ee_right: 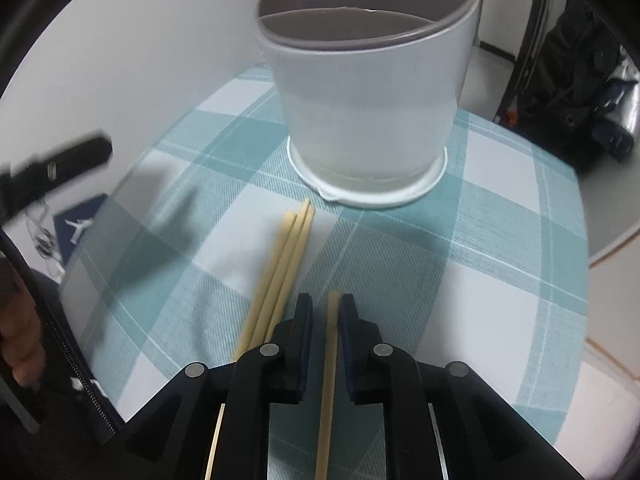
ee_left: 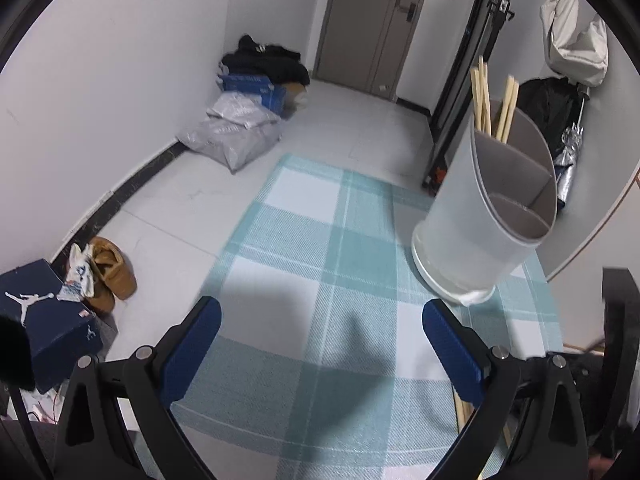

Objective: Organize utensils
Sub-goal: 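Close the right gripper around a remaining chopstick, then lift the chopstick with the right gripper while the left gripper grasps another chopstick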

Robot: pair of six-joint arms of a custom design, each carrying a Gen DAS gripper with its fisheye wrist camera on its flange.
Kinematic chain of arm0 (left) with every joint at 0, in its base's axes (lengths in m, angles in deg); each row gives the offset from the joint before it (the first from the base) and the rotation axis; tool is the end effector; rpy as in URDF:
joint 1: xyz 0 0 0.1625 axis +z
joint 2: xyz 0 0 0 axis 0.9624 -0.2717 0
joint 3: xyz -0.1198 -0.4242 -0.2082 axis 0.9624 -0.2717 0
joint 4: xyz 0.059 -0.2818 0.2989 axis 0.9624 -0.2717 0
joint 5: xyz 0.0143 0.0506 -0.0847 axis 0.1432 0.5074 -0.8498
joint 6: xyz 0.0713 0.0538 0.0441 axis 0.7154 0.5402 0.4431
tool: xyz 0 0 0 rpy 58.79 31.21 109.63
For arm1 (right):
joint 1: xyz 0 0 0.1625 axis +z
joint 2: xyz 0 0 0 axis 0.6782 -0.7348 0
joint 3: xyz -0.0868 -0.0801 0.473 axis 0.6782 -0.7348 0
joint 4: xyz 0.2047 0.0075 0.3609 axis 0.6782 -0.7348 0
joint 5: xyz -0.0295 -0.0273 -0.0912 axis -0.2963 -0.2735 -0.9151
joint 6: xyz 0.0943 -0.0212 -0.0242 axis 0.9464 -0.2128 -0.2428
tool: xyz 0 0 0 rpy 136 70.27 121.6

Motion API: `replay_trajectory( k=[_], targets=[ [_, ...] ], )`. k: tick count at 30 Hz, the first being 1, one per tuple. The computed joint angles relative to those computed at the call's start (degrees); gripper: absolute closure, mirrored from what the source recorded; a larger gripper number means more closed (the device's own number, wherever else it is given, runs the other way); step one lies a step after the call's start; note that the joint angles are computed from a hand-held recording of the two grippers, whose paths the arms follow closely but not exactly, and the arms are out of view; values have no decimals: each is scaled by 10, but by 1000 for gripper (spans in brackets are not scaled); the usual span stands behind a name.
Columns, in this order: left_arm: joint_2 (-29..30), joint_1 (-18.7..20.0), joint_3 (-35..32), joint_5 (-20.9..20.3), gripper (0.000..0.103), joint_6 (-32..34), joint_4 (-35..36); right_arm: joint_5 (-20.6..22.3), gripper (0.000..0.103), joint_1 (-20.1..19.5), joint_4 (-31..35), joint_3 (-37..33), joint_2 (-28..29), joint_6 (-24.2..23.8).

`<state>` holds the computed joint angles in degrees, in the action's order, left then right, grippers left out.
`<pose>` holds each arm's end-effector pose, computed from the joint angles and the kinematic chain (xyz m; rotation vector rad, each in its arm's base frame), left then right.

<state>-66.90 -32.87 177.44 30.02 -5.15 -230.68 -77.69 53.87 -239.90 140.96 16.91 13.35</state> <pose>-0.3435 -0.5982 0.0941 -0.1837 2.2382 -1.0877 0.1657 -0.6364 0.2450 1.0411 -2.4307 0.1658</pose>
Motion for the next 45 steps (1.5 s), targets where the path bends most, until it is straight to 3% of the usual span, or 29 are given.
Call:
replay_trajectory(
  k=[5,8,11,18,24,28,32,35,37,38,43,45],
  targets=[
    [12,11,-28,-74,4,22,13,74,98,-27,61,-40,-4,80],
    [29,7,-51,-70,4,42,51,130,98,-49,83,-55,-11,121],
    [43,14,-74,-103,4,64,70,181,98,-70,111,-73,-16,159],
    [60,23,-118,-120,4,47,148,301,98,-107,160,-117,-15,230],
    [74,27,-154,-112,4,11,249,341,98,-118,171,-143,-4,259],
    [76,31,-167,-127,4,-9,272,358,98,-120,192,-154,-6,266],
    [86,39,-211,-133,4,-40,357,358,98,-112,192,-155,-7,235],
    [89,42,-221,-139,4,-34,368,361,98,-110,180,-140,-19,211],
    [91,44,-229,-145,11,-32,373,356,98,-108,172,-138,-18,207],
    [90,44,-227,-148,22,-27,361,358,98,-109,172,-137,-19,209],
    [107,43,-256,-146,52,-11,371,341,98,-108,171,-129,-19,211],
    [112,42,-261,-146,73,-2,362,323,98,-105,158,-124,-15,212]
  ],
)
